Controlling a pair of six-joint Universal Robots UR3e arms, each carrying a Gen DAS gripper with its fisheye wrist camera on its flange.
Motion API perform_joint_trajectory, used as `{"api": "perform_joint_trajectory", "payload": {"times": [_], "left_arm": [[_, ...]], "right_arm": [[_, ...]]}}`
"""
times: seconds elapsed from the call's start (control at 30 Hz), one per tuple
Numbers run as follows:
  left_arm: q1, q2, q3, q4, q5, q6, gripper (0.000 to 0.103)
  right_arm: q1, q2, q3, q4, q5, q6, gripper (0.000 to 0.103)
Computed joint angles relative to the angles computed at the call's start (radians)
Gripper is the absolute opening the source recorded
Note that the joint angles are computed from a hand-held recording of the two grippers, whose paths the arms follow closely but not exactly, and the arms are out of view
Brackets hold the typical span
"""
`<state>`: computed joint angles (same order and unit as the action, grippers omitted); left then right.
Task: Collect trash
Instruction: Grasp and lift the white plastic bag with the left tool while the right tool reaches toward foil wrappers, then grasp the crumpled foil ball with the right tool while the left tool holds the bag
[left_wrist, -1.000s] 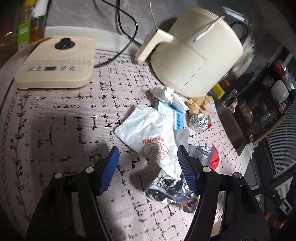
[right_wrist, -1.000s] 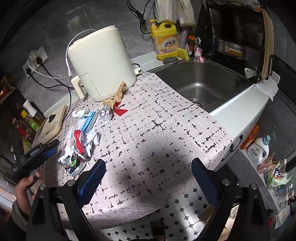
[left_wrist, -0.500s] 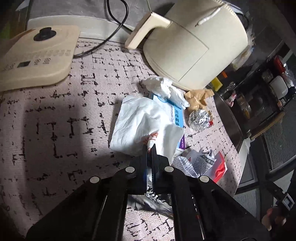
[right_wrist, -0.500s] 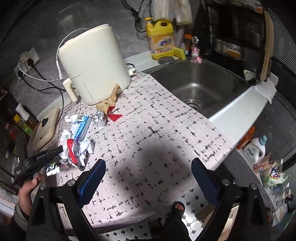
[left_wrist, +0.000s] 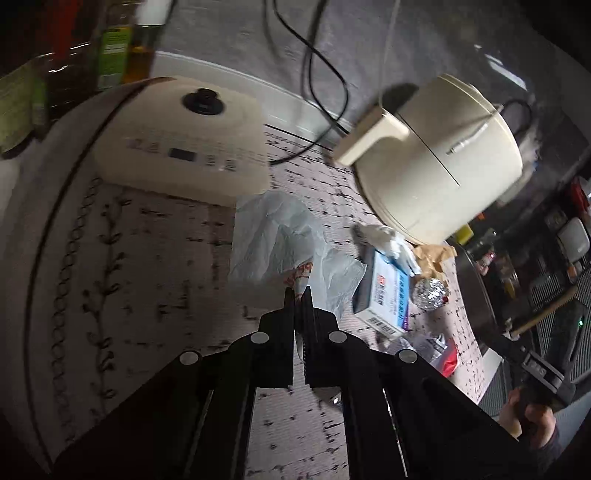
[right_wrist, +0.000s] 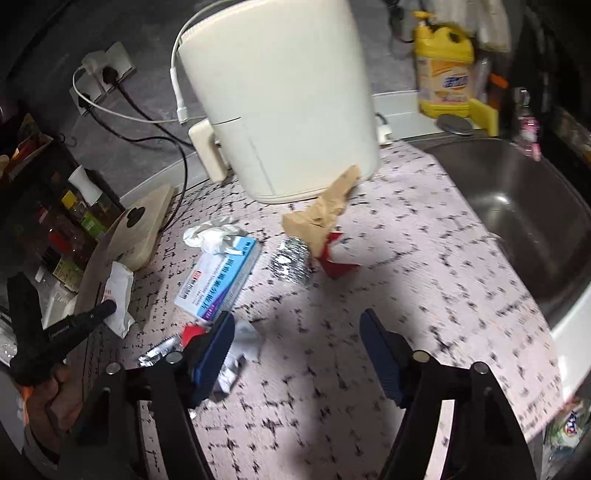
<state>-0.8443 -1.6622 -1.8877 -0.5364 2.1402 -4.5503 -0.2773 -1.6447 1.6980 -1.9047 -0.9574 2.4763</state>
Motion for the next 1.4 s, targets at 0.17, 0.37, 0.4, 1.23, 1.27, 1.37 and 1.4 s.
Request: {"api": "perform_joint_trajectory", "payload": {"times": [0.17,0.37,0.4,1.23,1.27,1.37,1.4], "left_arm": [[-0.042,0.040,-0.008,-0.113,0.044,-0.117,0.004],[-0.078,0.061,0.018,-0.237,0.081,-0.223,0.004],[-0.082,0.061,0.021,-0.249,0.085,-0.232,0.004],[-0.116,0.008,0.073,-0.114,0.066,-0.025,0.004],[-0.119,0.000,0.085,-0.119,0.063,-0.025,0.004],[-0.151,-0.033,0.175,-0.203,0.093,-0.045,0.004],[-0.164,-0.042,0.210,-0.246,0.113,-0.056,0.004]], "right_arm": [[0.099,0.184,-0.121,-0.037,-0.008,0.075,0.063],[0.174,0.356,-0.258,-0.046,-0.032,0.153,0.063],[0.181,0.383,-0.287,-0.035,-0.031,0.166,0.063],[-0.094,-0.078,0.006,0.188,0.066,0.024,0.035],[-0.126,-0.109,0.011,0.223,0.068,-0.013,0.035],[-0.210,-0.165,0.014,0.311,0.090,-0.105,0.035],[-0.234,-0.177,0.014,0.336,0.099,-0.128,0.035]]}}
